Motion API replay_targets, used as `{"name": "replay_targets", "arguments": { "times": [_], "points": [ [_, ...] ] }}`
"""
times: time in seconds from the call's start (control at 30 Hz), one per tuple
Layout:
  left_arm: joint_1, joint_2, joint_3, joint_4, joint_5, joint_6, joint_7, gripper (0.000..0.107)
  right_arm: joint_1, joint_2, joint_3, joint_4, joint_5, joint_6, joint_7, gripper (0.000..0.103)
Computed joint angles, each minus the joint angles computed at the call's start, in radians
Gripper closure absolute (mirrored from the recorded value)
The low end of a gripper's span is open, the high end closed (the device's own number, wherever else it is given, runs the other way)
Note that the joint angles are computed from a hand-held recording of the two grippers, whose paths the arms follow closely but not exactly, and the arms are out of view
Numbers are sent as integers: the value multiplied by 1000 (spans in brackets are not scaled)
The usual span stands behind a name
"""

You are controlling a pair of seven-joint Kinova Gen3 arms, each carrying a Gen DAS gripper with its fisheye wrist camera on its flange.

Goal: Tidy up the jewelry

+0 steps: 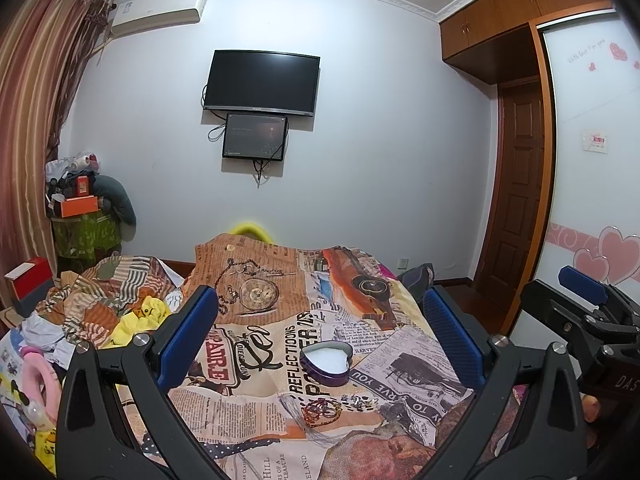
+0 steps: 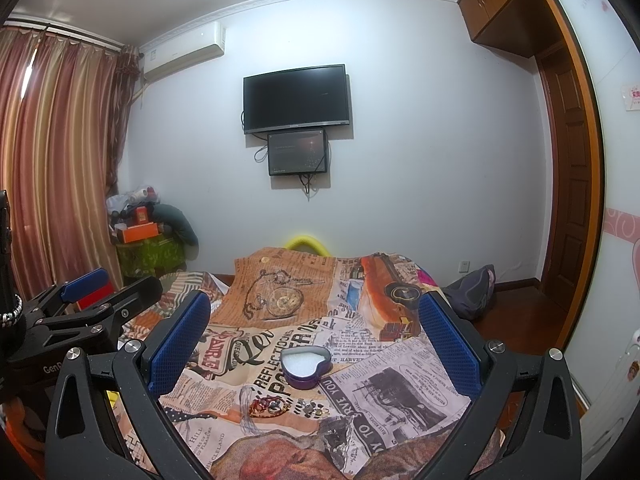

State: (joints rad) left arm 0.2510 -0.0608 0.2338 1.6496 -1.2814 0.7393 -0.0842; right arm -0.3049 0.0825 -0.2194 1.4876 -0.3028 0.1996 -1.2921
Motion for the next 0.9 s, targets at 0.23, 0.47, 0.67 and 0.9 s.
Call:
{"name": "replay_targets", "arguments": {
  "times": [0.23,0.47,0.67,0.9],
  "points": [
    [-3,3,-7,2,7,-7,-4,4,-4,0,4,-1,7,3,-8,0],
    [-12,23,-27,-14,42,-22,-35,4,-22,27,21,-11,50,16,-55,0],
    [-23,55,-65,-35,123,-49,-100,4,-35,71,39,-69,105,84,-119,0],
    [-42,126,-133,-85,306,-69,-260,4,-58,143,73,-161,179,192,-202,0]
  ]
}}
